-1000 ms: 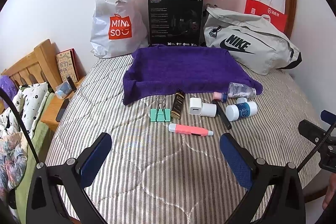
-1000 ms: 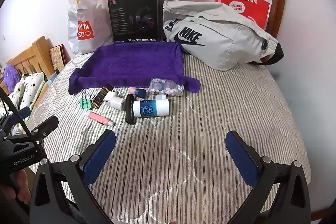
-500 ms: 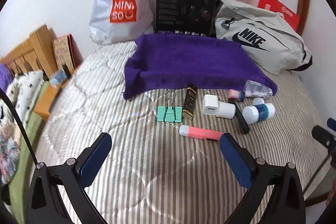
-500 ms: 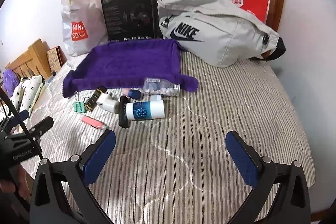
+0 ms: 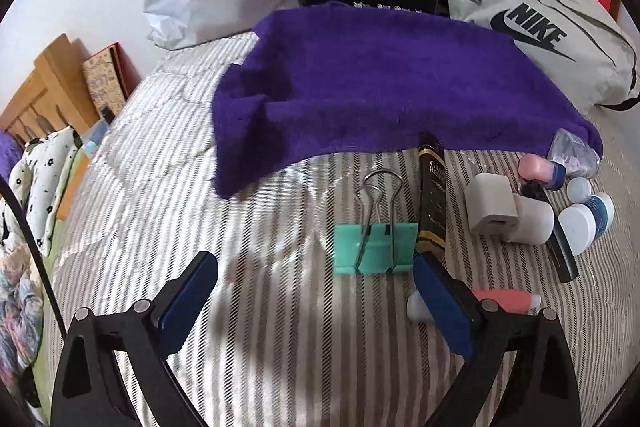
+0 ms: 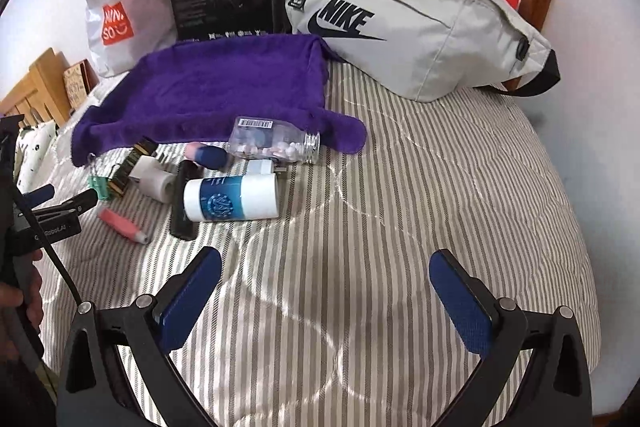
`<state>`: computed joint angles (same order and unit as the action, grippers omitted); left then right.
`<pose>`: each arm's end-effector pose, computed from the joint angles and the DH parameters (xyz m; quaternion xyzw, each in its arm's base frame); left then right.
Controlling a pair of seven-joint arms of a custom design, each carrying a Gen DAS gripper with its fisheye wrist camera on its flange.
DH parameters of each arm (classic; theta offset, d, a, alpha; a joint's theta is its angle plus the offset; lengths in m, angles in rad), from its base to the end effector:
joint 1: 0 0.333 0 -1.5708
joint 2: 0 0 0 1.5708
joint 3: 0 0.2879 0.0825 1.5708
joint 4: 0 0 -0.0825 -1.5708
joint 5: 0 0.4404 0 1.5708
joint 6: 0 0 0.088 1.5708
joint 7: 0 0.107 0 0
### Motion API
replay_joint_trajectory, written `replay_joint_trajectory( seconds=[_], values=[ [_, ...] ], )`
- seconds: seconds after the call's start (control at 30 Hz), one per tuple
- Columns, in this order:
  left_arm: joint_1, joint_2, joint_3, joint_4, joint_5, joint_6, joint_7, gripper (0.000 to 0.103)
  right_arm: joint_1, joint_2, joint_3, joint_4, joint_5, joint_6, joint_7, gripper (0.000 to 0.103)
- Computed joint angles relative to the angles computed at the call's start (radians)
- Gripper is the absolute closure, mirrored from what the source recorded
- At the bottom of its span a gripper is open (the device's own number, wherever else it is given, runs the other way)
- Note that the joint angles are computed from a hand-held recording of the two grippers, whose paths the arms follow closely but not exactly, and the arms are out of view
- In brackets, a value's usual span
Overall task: Organize rigid objects
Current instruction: 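Grasp the teal binder clip with the left gripper while the right gripper grasps the clear pill bottle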
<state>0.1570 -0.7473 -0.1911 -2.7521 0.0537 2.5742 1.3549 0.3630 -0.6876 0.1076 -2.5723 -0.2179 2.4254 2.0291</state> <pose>0.4321 -0.0082 0.4422 -0.7286 0.6220 -0.1606 0.2375 0.4071 0.2067 0.5023 -0.7201 0.6306 -0.2021 0.2072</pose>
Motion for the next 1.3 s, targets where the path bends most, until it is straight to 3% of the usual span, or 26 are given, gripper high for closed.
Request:
replay_joint_trajectory(
  seconds=[0.13,0.57,0.7,0.83,0.9,1.03,1.3],
  values=[
    [-0.038,0.03,0.032,0.012,-0.041,0.01,0.038,0.003,-0.004,0.06,-0.003,0.031,0.0,0.009,-0.012,0.001],
    [-0.022,0.035,0.049,-0.003,-0.089,0.049,0.067,0.008,-0.029,0.175,0.005,0.1,-0.035,0.007,-0.002,0.001],
    [-0.001,0.048,0.015,0.008,-0.066,0.059,0.031,0.018,-0.027,0.198,0.002,0.115,-0.03,0.008,-0.008,0.001],
    [-0.002,0.02,0.019,-0.009,-0.066,0.063,0.025,0.05,-0.031,0.21,0.012,0.124,-0.052,0.009,-0.004,0.001],
    [-0.005,0.011,0.027,-0.015,-0.07,0.062,0.03,0.052,-0.033,0.211,0.011,0.123,-0.058,0.012,-0.003,0.001],
    [-0.011,0.004,0.031,-0.027,-0.077,0.085,0.041,0.064,-0.037,0.211,-0.005,0.118,-0.046,0.041,0.002,0.001],
    [-0.01,0.001,0.029,-0.032,-0.079,0.093,0.057,0.064,0.001,0.3,-0.067,0.18,0.135,0.137,-0.051,0.001]
  ],
)
